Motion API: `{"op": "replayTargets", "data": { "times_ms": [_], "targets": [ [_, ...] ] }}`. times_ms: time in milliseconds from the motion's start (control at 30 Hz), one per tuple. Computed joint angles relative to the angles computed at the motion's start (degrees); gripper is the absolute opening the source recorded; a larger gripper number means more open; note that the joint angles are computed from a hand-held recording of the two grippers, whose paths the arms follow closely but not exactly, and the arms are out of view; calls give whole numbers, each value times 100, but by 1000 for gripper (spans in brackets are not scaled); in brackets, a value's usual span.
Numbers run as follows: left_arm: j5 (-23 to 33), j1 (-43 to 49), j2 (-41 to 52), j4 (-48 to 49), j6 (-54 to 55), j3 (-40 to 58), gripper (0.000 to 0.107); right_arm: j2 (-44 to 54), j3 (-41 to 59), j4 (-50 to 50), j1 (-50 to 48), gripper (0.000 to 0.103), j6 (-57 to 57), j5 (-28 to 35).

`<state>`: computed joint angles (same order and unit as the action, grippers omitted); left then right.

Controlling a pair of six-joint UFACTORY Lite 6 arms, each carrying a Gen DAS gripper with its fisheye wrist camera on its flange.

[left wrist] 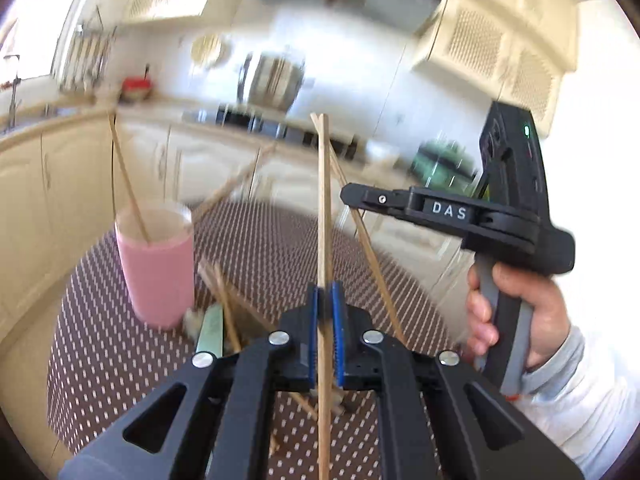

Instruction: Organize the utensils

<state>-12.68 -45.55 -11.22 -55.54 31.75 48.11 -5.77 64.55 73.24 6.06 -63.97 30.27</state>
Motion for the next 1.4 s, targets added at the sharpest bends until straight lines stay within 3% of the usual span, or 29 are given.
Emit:
{"op": "replayTargets", "data": {
  "times_ms": [67, 133, 367, 500, 733, 1100, 1233, 1400],
  "targets": [
    [-465, -59, -213, 541, -480, -176, 7, -128, -39, 749, 96, 6, -622, -206],
    [-865, -77, -220, 334, -210, -86, 7, -98, 5, 1522, 280, 6, -1352, -457],
    [-1700, 824, 135, 1640, -1397, 192, 7, 1239, 1250, 3646, 690, 6, -3289, -668],
    [-2082, 1265, 486, 2202, -1856, 474, 7, 2116, 2103, 4312, 779, 6, -3922, -542],
    [-2523, 2194, 1664, 3544, -3197, 1421, 7, 3663, 3899, 4128, 807, 6, -3479, 156],
    [-3048, 2408, 2877, 3608, -3297, 2017, 7, 5359, 6074, 3644, 847, 6, -2635, 945],
    [-3006, 2381, 2941, 3620, -3267, 1890, 7, 5536, 6293, 3348, 909, 6, -2551, 952],
    [-2901, 2359, 2709, 3658, -3327, 1462, 7, 5174, 5690, 3081, 801, 6, -2647, 1187]
  ]
}}
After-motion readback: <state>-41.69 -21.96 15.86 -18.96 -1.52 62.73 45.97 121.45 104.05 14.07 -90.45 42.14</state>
